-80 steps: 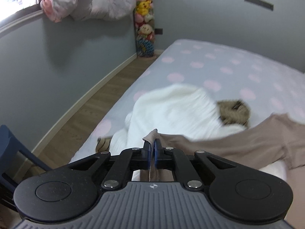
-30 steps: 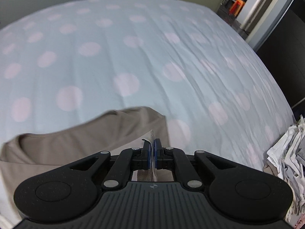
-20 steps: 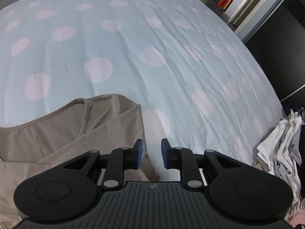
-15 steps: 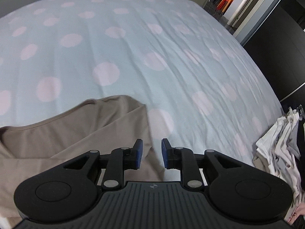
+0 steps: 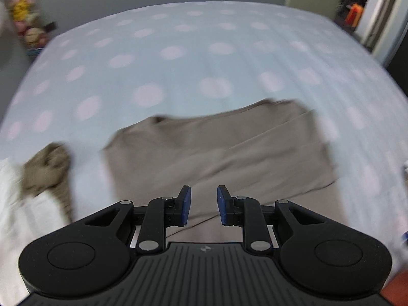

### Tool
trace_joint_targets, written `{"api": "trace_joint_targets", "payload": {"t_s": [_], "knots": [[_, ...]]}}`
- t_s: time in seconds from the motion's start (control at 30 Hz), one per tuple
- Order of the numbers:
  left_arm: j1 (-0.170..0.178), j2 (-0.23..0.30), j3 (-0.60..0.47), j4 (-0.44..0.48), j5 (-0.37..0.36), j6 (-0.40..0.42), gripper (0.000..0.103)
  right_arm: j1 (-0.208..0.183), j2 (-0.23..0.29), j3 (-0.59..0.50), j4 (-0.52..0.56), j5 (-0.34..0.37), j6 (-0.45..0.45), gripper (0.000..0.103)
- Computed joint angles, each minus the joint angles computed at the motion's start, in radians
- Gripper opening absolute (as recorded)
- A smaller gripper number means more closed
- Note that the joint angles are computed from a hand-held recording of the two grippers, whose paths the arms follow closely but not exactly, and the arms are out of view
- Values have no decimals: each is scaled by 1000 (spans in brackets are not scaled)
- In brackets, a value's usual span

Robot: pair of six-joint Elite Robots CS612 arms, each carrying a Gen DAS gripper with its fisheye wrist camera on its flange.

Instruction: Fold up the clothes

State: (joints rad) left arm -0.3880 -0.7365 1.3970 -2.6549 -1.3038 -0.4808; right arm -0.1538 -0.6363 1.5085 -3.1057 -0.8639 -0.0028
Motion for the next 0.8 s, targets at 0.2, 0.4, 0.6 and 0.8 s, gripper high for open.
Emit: {"api": "trace_joint_targets", "payload": {"t_s": [0.2, 0.4, 0.6, 0.8], "knots": [[22, -27, 110, -30, 23, -32, 20, 11, -8, -25, 81, -57, -3, 47], [44, -11, 154, -114, -3, -41, 21, 50, 35, -131, 119, -68, -31, 47], [75, 26, 126, -221, -9, -63, 27, 100, 130, -336, 247, -59, -82, 51], [106, 95, 33, -242, 6, -87, 29, 146, 247, -569, 383, -71, -114, 55]]}}
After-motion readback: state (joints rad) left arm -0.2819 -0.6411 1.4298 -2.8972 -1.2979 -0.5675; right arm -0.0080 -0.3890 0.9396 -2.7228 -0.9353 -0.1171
